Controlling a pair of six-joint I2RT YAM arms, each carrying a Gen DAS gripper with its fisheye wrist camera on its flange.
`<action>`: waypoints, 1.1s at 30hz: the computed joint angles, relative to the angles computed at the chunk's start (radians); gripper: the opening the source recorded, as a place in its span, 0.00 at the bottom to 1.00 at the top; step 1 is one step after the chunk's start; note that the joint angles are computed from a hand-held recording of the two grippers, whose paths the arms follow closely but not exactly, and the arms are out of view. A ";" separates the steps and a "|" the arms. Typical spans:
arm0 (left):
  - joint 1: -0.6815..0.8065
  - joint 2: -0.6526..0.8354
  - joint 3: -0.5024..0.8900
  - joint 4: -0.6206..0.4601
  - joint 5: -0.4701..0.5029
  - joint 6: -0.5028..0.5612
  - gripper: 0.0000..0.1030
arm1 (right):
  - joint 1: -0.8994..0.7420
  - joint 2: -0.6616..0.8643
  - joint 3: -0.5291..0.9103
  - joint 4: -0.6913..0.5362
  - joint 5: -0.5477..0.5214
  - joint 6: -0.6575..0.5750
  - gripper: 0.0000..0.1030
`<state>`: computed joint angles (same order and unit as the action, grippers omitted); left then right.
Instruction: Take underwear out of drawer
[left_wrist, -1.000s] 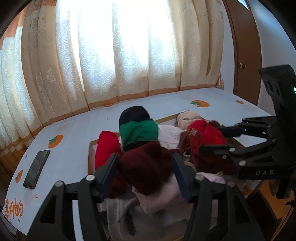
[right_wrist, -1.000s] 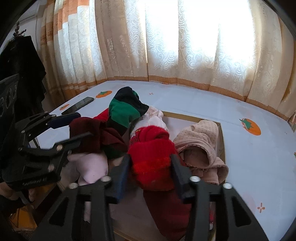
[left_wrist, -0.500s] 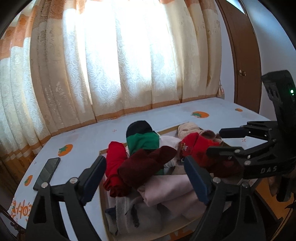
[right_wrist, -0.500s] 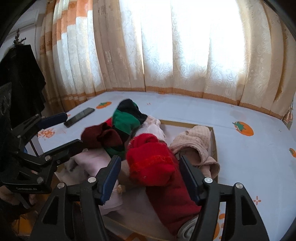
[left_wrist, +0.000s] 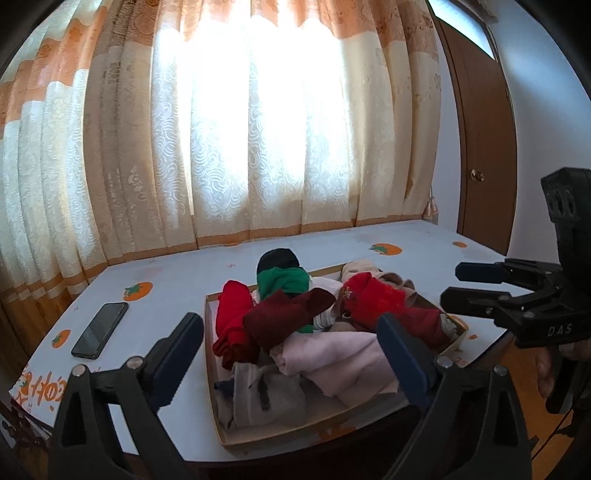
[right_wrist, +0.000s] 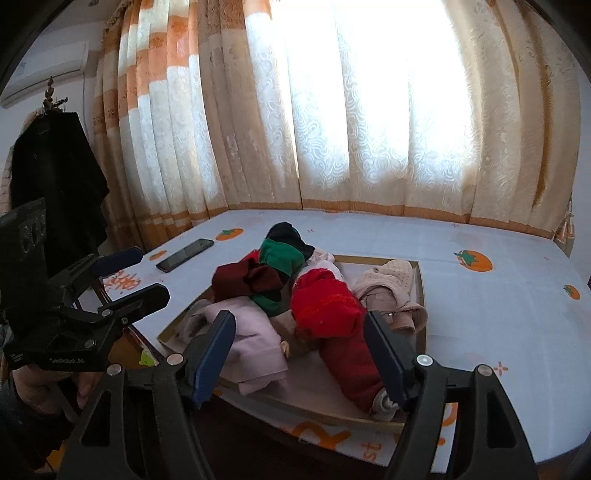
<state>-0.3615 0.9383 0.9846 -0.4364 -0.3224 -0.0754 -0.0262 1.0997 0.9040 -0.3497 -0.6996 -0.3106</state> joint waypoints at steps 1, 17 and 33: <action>-0.003 -0.010 -0.006 -0.001 -0.002 -0.006 0.95 | -0.008 -0.017 -0.012 0.000 -0.009 0.000 0.72; -0.048 -0.058 -0.042 -0.012 -0.053 -0.038 0.96 | -0.055 -0.085 -0.072 -0.004 -0.064 -0.002 0.75; -0.058 -0.031 -0.023 -0.031 -0.069 -0.033 1.00 | -0.065 -0.098 -0.084 0.008 -0.083 0.004 0.75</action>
